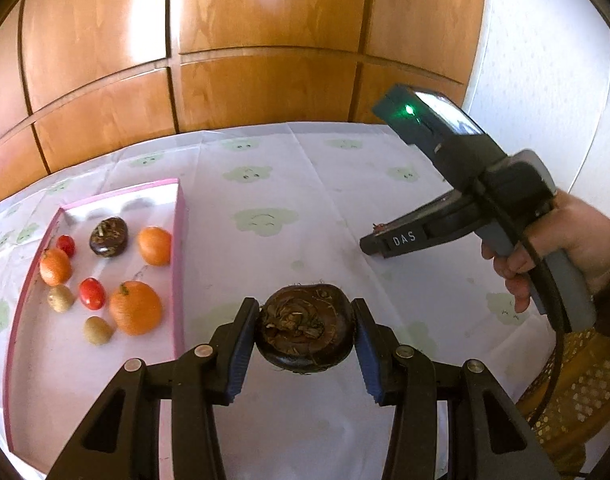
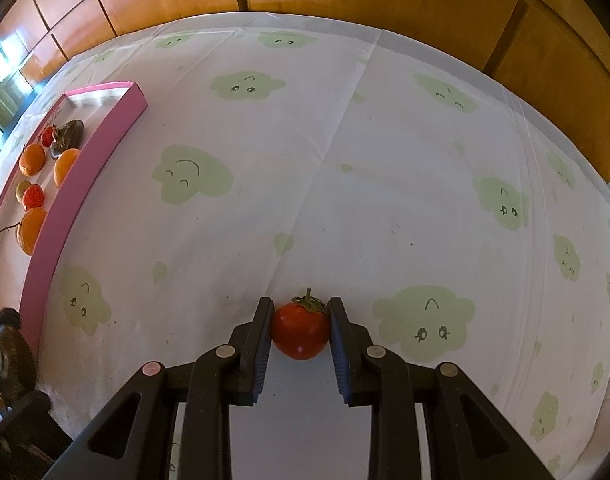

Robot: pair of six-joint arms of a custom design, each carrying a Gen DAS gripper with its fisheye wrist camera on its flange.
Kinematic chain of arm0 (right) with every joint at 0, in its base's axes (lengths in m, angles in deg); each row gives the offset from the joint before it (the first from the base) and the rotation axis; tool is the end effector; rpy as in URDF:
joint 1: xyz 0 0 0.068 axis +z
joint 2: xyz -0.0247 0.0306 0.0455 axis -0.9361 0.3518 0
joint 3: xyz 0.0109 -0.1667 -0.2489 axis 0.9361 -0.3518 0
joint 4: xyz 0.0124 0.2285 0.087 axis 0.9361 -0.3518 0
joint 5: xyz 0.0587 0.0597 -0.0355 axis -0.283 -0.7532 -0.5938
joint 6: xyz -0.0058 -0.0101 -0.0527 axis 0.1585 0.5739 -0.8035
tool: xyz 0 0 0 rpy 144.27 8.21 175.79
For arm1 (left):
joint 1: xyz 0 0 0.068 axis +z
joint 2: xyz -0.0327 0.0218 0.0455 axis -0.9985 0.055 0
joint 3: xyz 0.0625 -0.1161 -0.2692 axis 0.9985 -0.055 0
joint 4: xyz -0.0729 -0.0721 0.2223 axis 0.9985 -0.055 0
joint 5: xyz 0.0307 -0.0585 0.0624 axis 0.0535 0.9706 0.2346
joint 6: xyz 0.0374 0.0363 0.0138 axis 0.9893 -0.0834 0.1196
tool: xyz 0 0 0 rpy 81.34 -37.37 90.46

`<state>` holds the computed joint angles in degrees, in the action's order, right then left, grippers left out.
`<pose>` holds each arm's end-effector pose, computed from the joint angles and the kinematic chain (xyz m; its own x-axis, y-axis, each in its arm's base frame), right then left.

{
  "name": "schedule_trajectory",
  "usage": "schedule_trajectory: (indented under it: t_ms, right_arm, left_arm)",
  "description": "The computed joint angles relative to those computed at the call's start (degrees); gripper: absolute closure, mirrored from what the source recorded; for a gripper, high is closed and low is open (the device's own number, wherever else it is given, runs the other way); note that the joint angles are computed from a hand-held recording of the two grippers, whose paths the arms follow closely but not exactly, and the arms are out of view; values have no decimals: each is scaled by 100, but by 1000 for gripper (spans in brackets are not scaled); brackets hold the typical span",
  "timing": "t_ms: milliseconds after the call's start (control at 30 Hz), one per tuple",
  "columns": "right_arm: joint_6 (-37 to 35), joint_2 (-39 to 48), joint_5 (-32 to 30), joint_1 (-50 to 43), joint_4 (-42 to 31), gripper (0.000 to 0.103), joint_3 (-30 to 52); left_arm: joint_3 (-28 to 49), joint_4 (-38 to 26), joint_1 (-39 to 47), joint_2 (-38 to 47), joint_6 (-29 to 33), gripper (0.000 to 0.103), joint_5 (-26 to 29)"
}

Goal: Organize fruits
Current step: 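Carry the dark brown fruit into the pink tray and release it with the left gripper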

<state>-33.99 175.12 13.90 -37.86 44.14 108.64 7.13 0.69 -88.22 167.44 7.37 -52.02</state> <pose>0.2966 0.1740 0.1033 -0.9438 0.1299 -0.3040 0.1345 0.9909 0.0061 0.2756 -0.0249 0.1303 -0.5479 0.4601 -0.6987 0.6943 0.7160 -0.0729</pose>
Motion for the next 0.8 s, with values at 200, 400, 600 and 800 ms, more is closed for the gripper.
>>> schedule_trajectory:
  t_ms: [200, 400, 600, 800]
  right_arm:
    - [-38, 10, 62, 23, -34, 76, 26]
    - [-82, 50, 178, 97, -98, 76, 92]
    - [-105, 76, 289, 185, -170, 76, 150]
    - [-109, 97, 360, 250, -263, 76, 221]
  left_arm:
    - [119, -302, 345, -120, 90, 56, 108]
    - [340, -567, 677, -44, 154, 56, 215]
    - [847, -975, 1246, 242, 162, 56, 409]
    - [1790, -1461, 2129, 849, 42, 56, 442]
